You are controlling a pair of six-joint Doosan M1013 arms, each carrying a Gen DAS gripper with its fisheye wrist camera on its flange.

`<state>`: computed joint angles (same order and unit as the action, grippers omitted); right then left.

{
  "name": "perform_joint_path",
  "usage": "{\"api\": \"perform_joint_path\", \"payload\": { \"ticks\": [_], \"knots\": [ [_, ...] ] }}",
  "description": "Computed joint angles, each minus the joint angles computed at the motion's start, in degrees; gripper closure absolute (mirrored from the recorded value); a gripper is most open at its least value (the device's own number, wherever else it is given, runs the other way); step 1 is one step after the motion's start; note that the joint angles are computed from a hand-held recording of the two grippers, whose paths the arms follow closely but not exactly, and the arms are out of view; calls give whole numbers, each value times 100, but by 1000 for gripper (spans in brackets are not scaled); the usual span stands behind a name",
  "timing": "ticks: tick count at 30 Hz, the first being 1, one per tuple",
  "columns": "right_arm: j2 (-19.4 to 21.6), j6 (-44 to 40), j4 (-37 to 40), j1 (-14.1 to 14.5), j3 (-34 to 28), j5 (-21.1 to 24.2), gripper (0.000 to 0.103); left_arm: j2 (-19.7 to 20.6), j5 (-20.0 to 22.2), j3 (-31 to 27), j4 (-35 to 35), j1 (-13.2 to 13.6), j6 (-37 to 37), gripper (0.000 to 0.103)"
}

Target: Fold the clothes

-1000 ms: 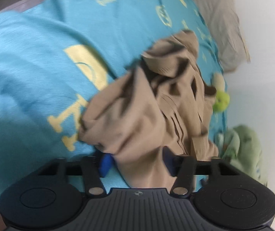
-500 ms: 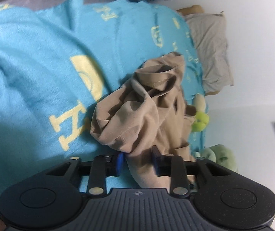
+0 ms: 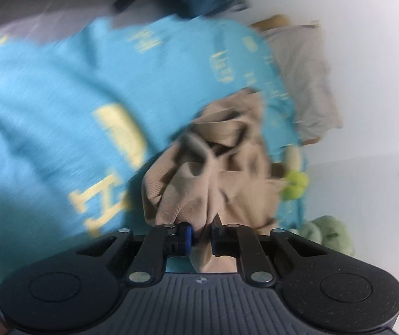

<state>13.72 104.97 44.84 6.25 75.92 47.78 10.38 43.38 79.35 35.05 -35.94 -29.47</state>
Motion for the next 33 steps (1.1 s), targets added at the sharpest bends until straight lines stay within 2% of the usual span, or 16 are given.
{"api": "perform_joint_path", "payload": {
  "ticks": [3, 5, 10, 15, 18, 20, 23, 28, 33],
  "knots": [
    [-64, -195, 54, -50, -99, -48, 93, -24, -51, -172, 232, -80, 98, 94],
    [-141, -334, 151, -95, -104, -39, 93, -41, 90, -300, 355, -174, 183, 94],
    [-515, -643, 341, -219, 145, 38, 93, -264, 719, -458, 793, -667, 166, 95],
    [-1014, -642, 332, -376, 552, 330, 93, -472, 1441, -590, 852, -1181, 120, 95],
    [-1200, -649, 182, -392, 660, 360, 92, -528, 1627, -622, 874, -1329, 89, 95],
    [-1145, -651, 131, -354, 570, 334, 92, -528, 1656, -644, 878, -1300, 144, 95],
    [-955, -614, 8, -263, 349, 296, 92, -419, 1604, -756, 821, -1100, 421, 94],
    [-319, -231, -487, -23, -384, 447, 92, -87, 1563, -1147, 175, -517, 1034, 94],
    [479, 249, -876, 157, -1388, 849, 92, 366, 1607, -1661, -490, 69, 1824, 93]
  ]
}}
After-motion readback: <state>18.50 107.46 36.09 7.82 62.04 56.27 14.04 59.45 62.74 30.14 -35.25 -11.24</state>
